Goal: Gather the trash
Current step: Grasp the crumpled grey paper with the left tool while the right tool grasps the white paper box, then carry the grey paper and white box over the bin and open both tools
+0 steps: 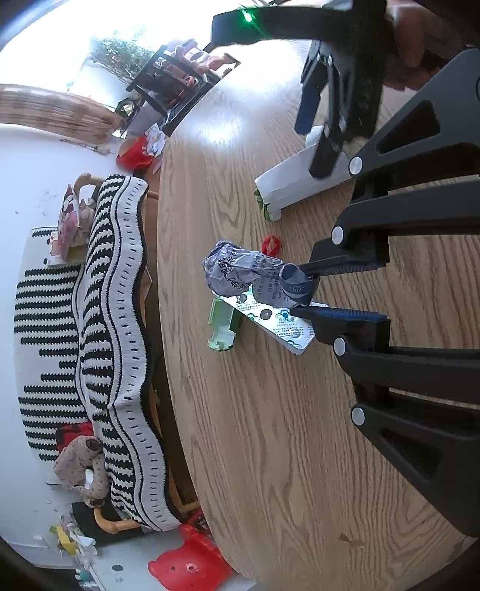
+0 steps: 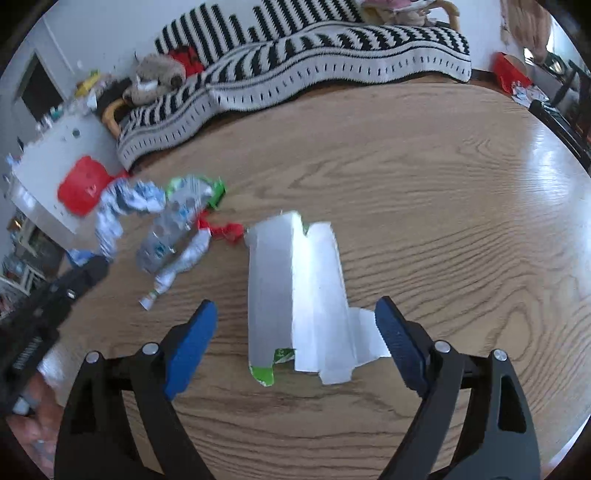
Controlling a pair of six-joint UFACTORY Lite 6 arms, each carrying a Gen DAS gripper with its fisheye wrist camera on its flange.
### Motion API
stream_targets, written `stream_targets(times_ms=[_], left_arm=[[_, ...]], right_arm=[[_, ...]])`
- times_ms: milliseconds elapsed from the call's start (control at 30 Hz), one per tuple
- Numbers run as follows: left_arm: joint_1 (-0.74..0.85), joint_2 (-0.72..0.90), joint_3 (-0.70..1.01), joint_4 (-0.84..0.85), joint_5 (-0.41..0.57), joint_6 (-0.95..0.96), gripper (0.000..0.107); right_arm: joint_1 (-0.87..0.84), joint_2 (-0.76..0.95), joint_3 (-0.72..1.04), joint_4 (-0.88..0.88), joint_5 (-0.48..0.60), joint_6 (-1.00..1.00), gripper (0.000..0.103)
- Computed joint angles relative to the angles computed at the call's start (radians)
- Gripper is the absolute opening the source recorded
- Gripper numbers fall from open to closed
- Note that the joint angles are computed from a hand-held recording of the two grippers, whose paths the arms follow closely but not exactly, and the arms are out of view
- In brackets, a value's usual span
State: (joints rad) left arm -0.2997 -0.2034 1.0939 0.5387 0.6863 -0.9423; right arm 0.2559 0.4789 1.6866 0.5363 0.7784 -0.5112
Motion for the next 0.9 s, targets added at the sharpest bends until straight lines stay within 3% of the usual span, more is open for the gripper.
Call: stream_targets(times_ms=[100,167,267,633,900], left_arm=[[-0.002,0.0,-0.004,-0.002,-0.003,0.0,0.015],[-0.003,0.003,-0.004,-0.002,-0.002,0.002,0.015],[-0.005,0.01,0.001,-0.003,0.001,0.004,0.015],[-0.076,0.077,0.06,0.025,0.006,-0.042,0.015],[-0.223,0.249,0.245,0.069,0.046,-0.115,0.015]], right_arm=[[0.037,-0.004,-0.027,-0.055,-0.047,0.019,0.074],[0.057,-0.003,-0.037,-0.087,-0.065,0.037,0.054],[0.064,-0.018,-0.051,-0.085,-0.08,0.023,0.038],[-0.046,-0.096,-0.051,0.016,-0.016,-0.065,0.035],[-0.283,-0.134,-0.024,0.097,0.102,-0.185,0.035]])
